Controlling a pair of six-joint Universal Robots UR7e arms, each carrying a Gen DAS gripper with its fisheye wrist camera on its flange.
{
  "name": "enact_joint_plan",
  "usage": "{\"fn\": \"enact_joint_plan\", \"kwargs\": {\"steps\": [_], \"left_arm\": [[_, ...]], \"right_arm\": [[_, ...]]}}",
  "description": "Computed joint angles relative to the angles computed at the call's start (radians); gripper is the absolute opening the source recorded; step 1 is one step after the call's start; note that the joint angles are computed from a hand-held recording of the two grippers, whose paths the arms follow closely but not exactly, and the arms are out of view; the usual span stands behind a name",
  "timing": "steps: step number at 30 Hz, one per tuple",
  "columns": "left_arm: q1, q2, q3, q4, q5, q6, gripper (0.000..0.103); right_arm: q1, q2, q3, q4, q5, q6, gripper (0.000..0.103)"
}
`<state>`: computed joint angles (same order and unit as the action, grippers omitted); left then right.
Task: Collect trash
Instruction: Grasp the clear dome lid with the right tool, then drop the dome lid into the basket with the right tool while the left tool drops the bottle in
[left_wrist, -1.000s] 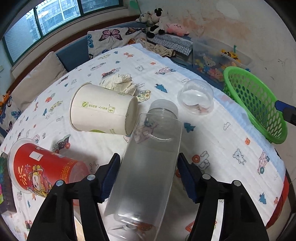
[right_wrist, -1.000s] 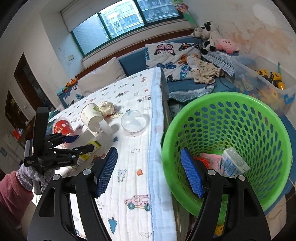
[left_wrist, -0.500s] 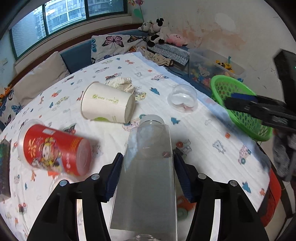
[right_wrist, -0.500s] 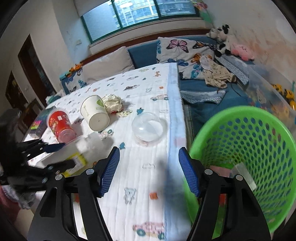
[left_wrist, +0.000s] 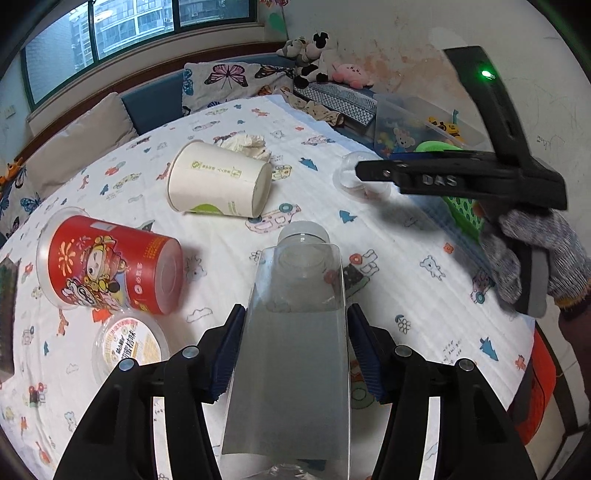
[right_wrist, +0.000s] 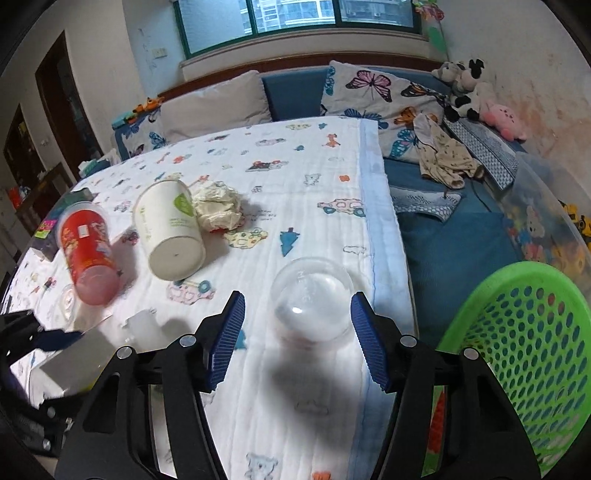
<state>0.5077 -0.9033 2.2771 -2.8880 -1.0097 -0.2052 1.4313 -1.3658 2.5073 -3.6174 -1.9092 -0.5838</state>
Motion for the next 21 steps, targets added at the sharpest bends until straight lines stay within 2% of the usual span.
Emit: {"fn": "enact_joint_plan", "kwargs": {"steps": [5,7,9,10,14,19,21], "left_arm": [[0.017,0.002,-0.011,0.031,-0.025,-0.016,0.055],[0.024,0.004,-0.021,0.048,-0.037,-0.022,0.055],[0.025,0.008,-0.028,0.056,-0.038,-0.024,0.058],[0.025,0.01,-0.03,0.054,-0.035,-0.023,0.062],[0.032,0.023,-0.053,0.064,-0.045,-0.02,0.064],[0.03,0.052,-0.079,0.085,-0.031,-0.019,0.063],[0.03,0.059,-0.082,0.087,-0.025,-0.02,0.058]], "right_arm": [[-0.003,0.035,-0.025,0.001,-0.036,0.001,0.06],[-0.004,0.048,-0.03,-0.005,-0.047,-0.005,0.057],[-0.008,0.048,-0.029,-0.01,-0.045,-0.006,0.056],[-0.01,0.045,-0.026,-0.012,-0.041,-0.004,0.056],[-0.015,0.012,-0.001,-0.014,-0.015,-0.003,0.056],[-0.032,-0.076,0.047,0.019,0.032,0.014,0.056],[-0.039,-0.123,0.072,0.03,0.042,0.01,0.056]]}}
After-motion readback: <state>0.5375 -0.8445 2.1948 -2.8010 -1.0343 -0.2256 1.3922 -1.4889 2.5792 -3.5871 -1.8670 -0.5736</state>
